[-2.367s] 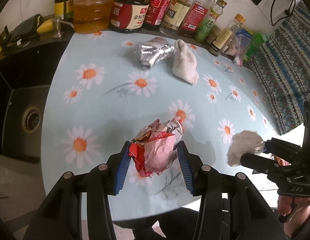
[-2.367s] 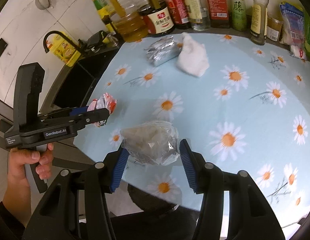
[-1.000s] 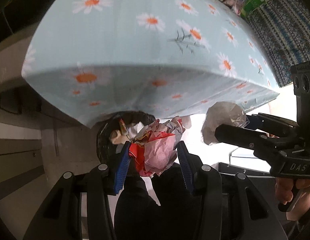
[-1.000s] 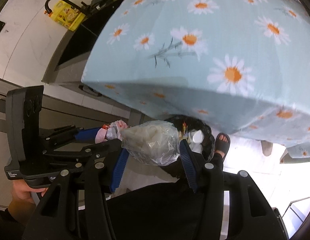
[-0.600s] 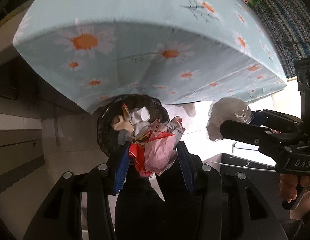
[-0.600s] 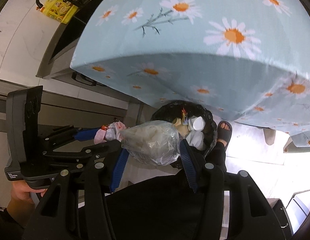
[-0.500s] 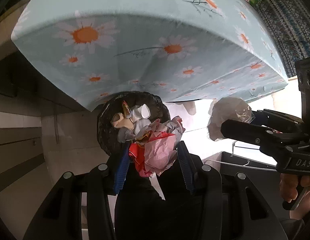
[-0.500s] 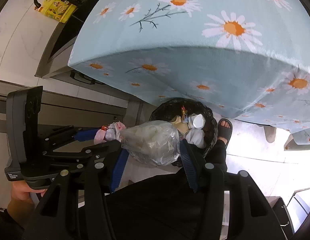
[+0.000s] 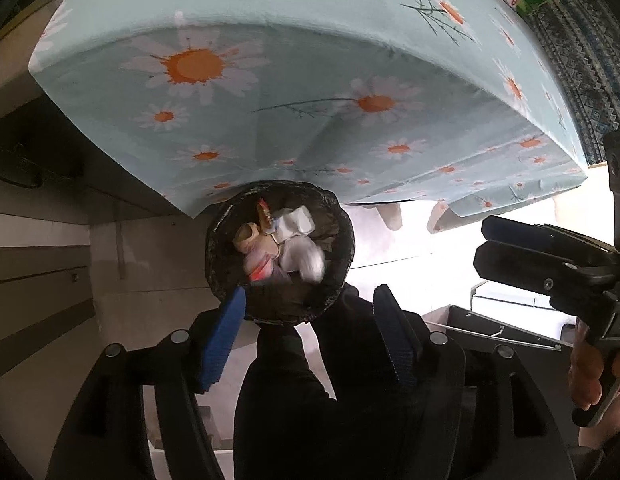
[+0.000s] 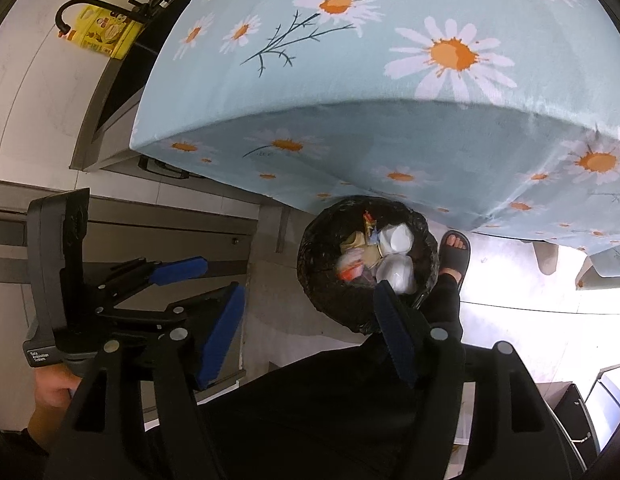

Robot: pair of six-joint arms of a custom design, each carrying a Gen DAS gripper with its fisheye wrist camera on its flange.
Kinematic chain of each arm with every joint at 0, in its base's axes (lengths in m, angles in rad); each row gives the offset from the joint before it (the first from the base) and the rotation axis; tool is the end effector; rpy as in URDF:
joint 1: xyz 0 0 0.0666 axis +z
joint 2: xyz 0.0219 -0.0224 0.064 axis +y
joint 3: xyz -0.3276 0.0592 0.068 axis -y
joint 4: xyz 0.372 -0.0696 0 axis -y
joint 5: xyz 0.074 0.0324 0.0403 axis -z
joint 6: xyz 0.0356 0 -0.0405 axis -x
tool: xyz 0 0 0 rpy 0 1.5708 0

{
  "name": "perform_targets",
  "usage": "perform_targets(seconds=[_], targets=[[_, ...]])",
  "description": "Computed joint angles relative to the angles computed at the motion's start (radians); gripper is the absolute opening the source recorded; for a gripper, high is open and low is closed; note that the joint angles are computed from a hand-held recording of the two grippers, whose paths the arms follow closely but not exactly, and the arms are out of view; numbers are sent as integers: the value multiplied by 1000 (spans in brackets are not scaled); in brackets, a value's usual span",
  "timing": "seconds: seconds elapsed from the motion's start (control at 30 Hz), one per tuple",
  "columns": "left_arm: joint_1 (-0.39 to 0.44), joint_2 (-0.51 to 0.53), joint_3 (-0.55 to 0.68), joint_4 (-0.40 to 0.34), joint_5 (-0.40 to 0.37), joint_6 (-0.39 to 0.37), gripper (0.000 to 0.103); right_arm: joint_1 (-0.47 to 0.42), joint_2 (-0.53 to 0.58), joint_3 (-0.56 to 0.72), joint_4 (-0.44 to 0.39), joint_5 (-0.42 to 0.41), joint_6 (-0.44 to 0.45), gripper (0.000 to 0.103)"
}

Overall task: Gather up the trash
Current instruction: 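Raise both tools back toward the tablecloth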

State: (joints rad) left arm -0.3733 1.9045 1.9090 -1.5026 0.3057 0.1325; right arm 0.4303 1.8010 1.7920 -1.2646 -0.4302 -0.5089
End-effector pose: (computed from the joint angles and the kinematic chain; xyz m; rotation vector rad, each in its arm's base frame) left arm 0.5296 -0.2193 0.3119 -0.3891 -3.0719 0.4900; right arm 0.5082 0.2491 0.3289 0.0196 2.9739 0.7805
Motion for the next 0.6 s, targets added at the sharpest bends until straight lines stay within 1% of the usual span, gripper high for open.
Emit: perform_targets(seconds=[0.37,0.6], targets=[[10,-9,13,0,6,0,64,4,17,44,-29,16,9,67],[13,-16,43,1,8,-3,64,0,6,64,-33,40,13,67]])
